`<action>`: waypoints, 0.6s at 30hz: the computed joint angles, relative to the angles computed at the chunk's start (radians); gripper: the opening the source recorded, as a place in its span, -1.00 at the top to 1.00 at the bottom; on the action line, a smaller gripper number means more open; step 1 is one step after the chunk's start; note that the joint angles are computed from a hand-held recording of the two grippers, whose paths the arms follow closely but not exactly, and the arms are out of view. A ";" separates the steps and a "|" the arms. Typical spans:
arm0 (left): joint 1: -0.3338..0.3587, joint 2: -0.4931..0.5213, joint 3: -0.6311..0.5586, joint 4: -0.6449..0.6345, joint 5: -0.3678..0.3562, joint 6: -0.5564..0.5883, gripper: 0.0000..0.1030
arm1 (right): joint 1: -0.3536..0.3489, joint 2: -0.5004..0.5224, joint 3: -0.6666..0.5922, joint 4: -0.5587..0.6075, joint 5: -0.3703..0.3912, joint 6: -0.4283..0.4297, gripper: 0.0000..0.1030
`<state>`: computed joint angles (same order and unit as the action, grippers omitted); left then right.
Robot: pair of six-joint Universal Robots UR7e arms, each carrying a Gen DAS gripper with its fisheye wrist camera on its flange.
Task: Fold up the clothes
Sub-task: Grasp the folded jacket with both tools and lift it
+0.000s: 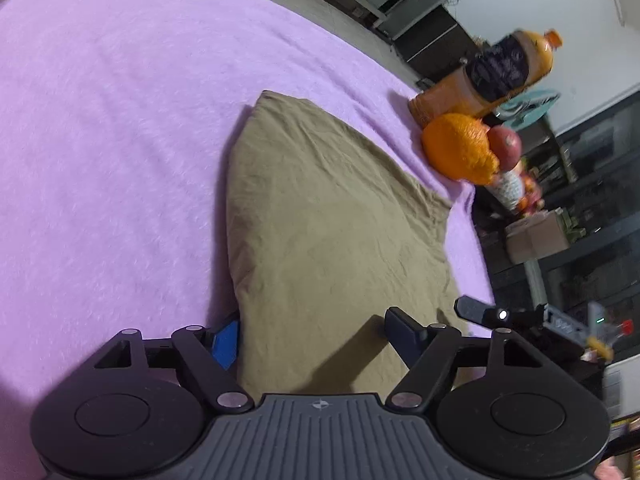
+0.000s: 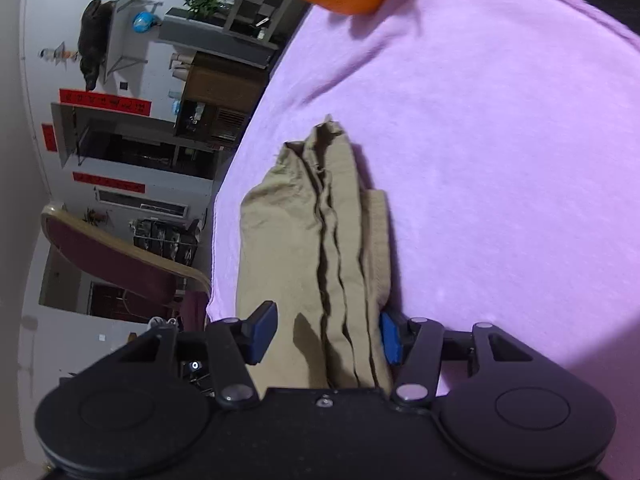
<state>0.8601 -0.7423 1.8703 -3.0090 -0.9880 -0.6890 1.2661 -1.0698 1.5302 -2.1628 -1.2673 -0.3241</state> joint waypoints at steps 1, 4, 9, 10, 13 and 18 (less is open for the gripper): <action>-0.017 0.011 -0.022 0.053 0.041 0.005 -0.35 | 0.014 -0.006 0.025 -0.047 -0.020 0.001 -0.05; -0.072 0.042 -0.069 0.182 0.168 0.018 -0.02 | 0.088 -0.037 0.124 -0.247 -0.206 -0.018 0.61; -0.163 0.058 -0.112 0.311 0.309 0.021 0.32 | 0.170 -0.092 0.205 -0.377 -0.353 -0.004 0.81; -0.176 0.057 -0.117 0.316 0.314 0.021 0.34 | 0.178 -0.111 0.214 -0.375 -0.356 0.002 0.81; -0.216 0.071 -0.142 0.308 0.306 0.041 0.34 | 0.177 -0.192 0.233 -0.343 -0.346 -0.024 0.82; -0.261 0.152 -0.240 0.280 0.273 0.100 0.33 | 0.148 -0.302 0.235 -0.302 -0.349 -0.029 0.82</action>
